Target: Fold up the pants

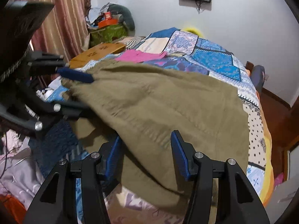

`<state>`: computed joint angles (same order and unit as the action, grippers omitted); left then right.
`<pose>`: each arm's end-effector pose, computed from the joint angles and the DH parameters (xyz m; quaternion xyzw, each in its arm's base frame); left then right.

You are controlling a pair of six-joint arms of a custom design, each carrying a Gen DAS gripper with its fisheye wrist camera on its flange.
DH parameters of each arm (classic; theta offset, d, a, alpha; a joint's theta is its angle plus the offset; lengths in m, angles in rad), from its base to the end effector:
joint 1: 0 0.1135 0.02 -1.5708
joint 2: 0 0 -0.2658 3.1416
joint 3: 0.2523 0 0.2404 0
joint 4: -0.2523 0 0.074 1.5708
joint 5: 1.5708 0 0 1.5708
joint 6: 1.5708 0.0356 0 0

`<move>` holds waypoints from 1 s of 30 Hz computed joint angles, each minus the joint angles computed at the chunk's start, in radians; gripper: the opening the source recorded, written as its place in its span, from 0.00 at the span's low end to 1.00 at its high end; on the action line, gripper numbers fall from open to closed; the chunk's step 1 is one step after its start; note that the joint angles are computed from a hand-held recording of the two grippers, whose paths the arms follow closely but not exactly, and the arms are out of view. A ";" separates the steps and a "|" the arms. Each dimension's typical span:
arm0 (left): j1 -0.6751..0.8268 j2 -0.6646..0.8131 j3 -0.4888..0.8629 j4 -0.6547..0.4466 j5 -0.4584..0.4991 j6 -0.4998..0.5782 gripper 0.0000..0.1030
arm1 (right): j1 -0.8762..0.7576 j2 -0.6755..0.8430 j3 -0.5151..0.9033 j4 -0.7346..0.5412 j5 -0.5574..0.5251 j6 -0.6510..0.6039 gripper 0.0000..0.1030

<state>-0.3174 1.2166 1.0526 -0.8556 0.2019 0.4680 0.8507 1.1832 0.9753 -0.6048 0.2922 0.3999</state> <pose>0.2109 -0.0768 0.2912 0.3917 0.8740 -0.0763 0.2773 0.1620 0.1692 0.2918 -0.1529 0.9079 0.1046 0.3760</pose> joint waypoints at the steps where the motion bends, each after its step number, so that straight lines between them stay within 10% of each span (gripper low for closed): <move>1: -0.011 -0.011 -0.018 0.018 -0.017 -0.003 0.56 | -0.006 -0.008 -0.005 0.008 -0.019 -0.004 0.27; 9: -0.053 -0.066 -0.064 0.059 -0.078 -0.014 0.25 | 0.037 -0.027 0.023 -0.019 -0.004 -0.017 0.08; 22: 0.023 -0.123 -0.127 0.004 0.031 -0.024 0.25 | 0.087 -0.034 0.015 -0.071 -0.046 0.062 0.09; 30: 0.069 -0.153 -0.082 -0.082 0.069 0.012 0.28 | 0.068 -0.076 0.064 -0.144 -0.111 0.051 0.28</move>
